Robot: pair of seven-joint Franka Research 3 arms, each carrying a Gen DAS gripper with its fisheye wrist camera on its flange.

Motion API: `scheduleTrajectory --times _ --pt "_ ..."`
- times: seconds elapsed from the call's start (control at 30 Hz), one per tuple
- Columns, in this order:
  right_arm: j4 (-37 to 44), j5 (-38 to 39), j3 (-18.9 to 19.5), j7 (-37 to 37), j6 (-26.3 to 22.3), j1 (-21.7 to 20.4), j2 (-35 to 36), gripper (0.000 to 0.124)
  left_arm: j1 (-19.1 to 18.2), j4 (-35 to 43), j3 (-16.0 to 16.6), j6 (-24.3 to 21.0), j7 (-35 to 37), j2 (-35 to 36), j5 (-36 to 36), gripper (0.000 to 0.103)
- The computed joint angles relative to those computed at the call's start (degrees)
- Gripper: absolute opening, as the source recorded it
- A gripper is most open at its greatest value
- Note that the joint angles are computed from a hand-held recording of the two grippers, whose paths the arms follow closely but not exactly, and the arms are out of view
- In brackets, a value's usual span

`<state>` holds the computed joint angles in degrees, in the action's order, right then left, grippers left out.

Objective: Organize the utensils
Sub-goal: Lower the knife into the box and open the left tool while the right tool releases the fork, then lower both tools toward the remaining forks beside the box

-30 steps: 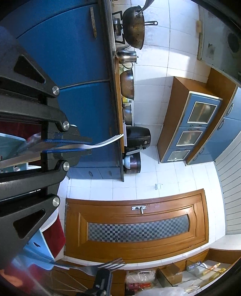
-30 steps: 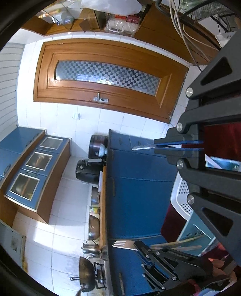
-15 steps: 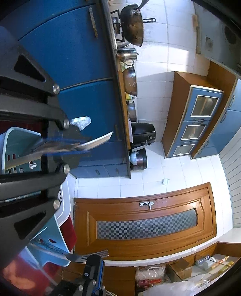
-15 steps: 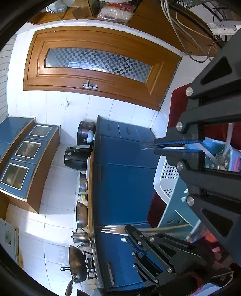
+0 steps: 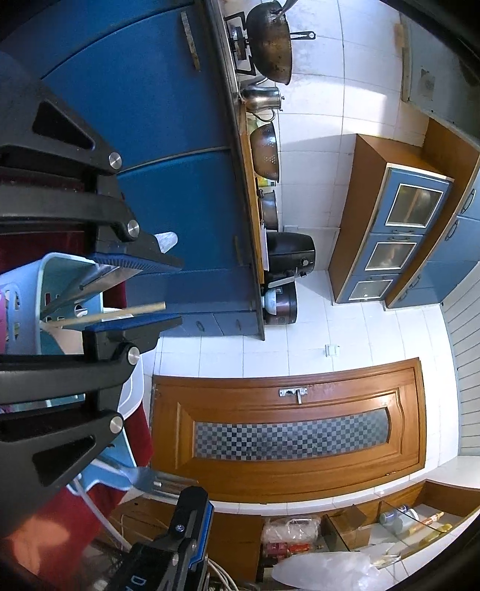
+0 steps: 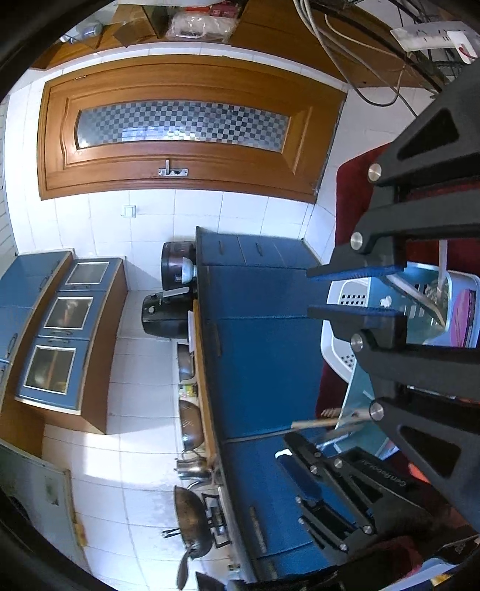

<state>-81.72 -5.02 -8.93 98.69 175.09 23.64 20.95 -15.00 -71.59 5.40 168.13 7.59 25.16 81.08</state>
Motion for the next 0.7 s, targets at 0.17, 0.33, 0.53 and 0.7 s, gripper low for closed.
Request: scheduleTrajectory --times 0.17,0.33,0.53,0.7 --pt "-3.1 3.2 3.7 -2.8 0.9 -2.1 -3.1 0.02 0.3 -4.1 -0.5 0.4 -1.1 -4.2 1.2 0.024" --pt "-6.1 3.7 4.4 -3.0 0.2 -1.9 -6.2 0.021 1.9 -8.7 -3.1 -0.3 0.6 -8.6 1.3 0.024" --pt "-11.0 6.6 7.5 -4.2 -0.6 -3.9 -10.8 0.021 4.3 -15.3 -5.9 -0.2 -1.1 -14.6 2.9 0.024" --pt "-15.0 12.4 11.2 -9.0 -1.7 -6.5 -14.1 0.022 7.3 -21.6 -8.5 0.9 -0.1 -19.8 -0.3 0.024"
